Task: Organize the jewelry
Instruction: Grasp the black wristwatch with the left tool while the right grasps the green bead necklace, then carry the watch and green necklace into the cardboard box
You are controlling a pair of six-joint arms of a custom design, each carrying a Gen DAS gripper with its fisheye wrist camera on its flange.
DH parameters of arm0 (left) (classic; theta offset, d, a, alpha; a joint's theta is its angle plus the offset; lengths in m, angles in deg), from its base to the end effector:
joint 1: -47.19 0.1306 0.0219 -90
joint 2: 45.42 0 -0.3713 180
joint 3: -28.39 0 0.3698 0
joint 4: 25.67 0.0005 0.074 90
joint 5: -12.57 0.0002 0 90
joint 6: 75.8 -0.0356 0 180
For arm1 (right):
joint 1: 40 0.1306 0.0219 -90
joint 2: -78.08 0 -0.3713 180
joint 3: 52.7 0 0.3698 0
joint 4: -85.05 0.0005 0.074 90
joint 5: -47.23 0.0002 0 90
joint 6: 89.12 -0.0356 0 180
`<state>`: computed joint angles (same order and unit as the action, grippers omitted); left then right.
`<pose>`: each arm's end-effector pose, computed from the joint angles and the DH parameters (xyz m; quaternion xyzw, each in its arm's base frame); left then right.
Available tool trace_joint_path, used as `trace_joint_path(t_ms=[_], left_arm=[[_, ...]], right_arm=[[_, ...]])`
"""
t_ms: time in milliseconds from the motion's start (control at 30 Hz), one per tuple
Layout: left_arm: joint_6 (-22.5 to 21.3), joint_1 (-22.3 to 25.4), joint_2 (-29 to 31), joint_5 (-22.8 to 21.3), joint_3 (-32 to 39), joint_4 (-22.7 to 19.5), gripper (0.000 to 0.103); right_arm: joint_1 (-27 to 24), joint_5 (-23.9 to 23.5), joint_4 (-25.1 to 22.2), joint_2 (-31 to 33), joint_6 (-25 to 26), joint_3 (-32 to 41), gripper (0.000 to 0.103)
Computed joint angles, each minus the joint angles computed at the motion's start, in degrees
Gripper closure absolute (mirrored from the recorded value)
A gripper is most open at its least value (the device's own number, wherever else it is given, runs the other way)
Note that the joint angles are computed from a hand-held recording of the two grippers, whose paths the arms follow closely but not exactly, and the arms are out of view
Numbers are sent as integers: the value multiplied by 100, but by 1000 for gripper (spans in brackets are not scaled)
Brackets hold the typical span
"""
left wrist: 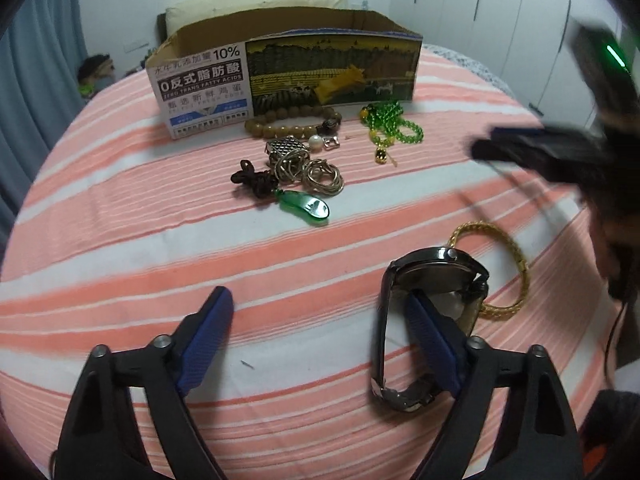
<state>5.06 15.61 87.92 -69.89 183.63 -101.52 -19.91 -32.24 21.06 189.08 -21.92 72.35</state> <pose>0.5800 -0.3626 0.4501 0.3492 0.8825 -0.1214 0.2907 0.5506 0.1939 0.4835 0.0535 0.9345 0.0445 0.3490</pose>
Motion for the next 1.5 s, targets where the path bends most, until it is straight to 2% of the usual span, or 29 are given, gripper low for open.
trace_joint_path(t_ms=[67, 100, 167, 200, 267, 300, 333, 367, 400, 467, 700, 900, 1067, 1100, 1133, 1200, 1233, 1267, 1400, 1433, 1467, 1500], left_arm=[[9, -11, -114, 41, -205, 140, 30], [25, -25, -172, 13, -300, 201, 33], [35, -47, -245, -2, -415, 280, 44], [43, -58, -273, -10, -460, 312, 48], [70, -81, -323, -24, -533, 360, 64], [77, -88, -317, -20, -530, 368, 69], [93, -94, -332, -21, -548, 376, 80], [95, -94, -356, -13, -575, 379, 85], [105, -95, -367, -22, -586, 385, 87], [148, -85, -384, -20, -603, 391, 98], [568, 89, -588, 40, -806, 468, 100], [1016, 270, -739, 32, -1014, 480, 100], [1245, 349, -654, -34, -950, 413, 99], [1229, 339, -646, -77, -933, 411, 99], [1208, 324, -640, -142, -927, 419, 96], [1145, 310, -637, -218, -911, 385, 78], [1135, 307, -664, -254, -952, 424, 64], [1138, 308, -700, -284, -1016, 489, 60], [1117, 339, -652, -274, -952, 380, 63], [1069, 328, -641, -315, -941, 380, 74], [989, 309, -596, -355, -860, 323, 93], [942, 299, -563, -334, -794, 276, 96]], right_arm=[[-99, -181, -181, 494, 89, 672, 35], [-133, -278, -267, 682, 104, 942, 34], [-210, -452, -590, 1285, 113, 1857, 35], [-223, -460, -784, 1553, 107, 2278, 35], [-210, -379, -1388, 2149, 173, 3252, 37], [-191, -324, -1617, 2359, 218, 3581, 42], [-148, -129, -1628, 2394, 265, 3623, 47], [-116, 16, -1546, 2322, 317, 3480, 65], [-112, 53, -1534, 2313, 348, 3462, 75], [-119, 21, -1177, 1945, 271, 2812, 87], [-40, -85, -524, 765, 32, 1100, 87], [46, -138, -373, -5, -104, 76, 87], [88, 24, -342, -218, -222, -337, 83], [76, 6, -364, -182, -256, -305, 77], [44, -72, -353, -195, -297, -341, 72], [5, -150, -172, -233, -338, -426, 53], [19, -72, -204, -201, -354, -382, 51], [28, -9, -241, -150, -357, -315, 51], [4, -16, -297, -12, -486, -150, 51], [-1, -21, -307, 1, -509, -127, 51], [-5, -34, -325, 15, -519, -98, 52], [3, -14, -331, 17, -531, -80, 71]])
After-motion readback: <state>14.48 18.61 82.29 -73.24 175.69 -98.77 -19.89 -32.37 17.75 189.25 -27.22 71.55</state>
